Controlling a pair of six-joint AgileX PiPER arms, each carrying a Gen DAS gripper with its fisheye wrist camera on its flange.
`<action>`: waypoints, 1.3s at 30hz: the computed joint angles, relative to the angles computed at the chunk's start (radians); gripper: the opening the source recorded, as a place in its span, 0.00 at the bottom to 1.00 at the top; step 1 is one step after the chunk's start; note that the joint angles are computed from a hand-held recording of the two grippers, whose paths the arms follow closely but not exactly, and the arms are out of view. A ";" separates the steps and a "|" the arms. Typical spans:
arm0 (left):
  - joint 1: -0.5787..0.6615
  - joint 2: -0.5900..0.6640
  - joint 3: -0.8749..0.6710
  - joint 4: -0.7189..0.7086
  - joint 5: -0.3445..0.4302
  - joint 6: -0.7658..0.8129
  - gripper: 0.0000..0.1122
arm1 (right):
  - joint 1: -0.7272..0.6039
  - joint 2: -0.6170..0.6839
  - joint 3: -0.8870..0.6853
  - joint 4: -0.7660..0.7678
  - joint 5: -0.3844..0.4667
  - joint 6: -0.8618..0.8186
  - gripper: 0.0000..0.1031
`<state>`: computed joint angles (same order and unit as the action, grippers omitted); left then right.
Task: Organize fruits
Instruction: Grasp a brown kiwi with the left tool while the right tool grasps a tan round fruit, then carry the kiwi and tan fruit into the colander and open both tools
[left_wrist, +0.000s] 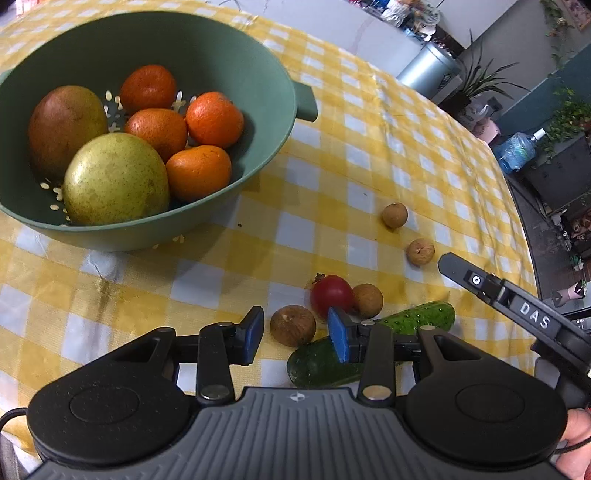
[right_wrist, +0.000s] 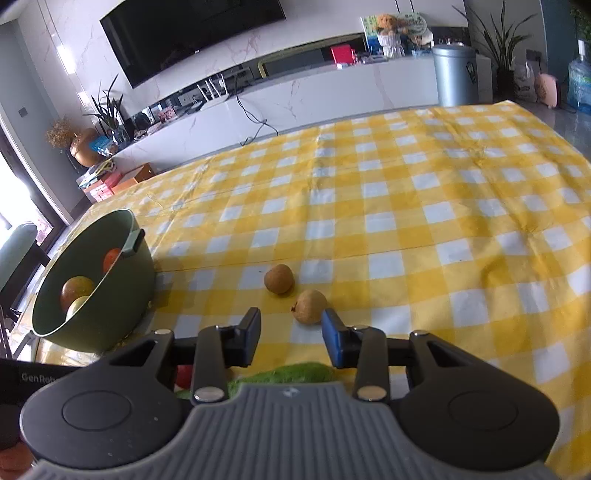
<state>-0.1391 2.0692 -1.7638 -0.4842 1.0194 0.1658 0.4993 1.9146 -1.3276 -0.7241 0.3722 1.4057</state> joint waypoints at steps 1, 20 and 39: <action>0.000 0.009 -0.012 -0.003 0.013 -0.006 0.40 | -0.012 0.014 -0.019 0.055 0.002 -0.049 0.34; -0.041 0.007 -0.013 0.061 -0.007 -0.056 0.27 | -0.035 0.130 -0.144 0.149 0.047 -0.181 0.23; -0.046 -0.110 0.128 0.053 -0.132 -0.034 0.26 | -0.023 0.079 -0.069 0.058 -0.024 -0.090 0.22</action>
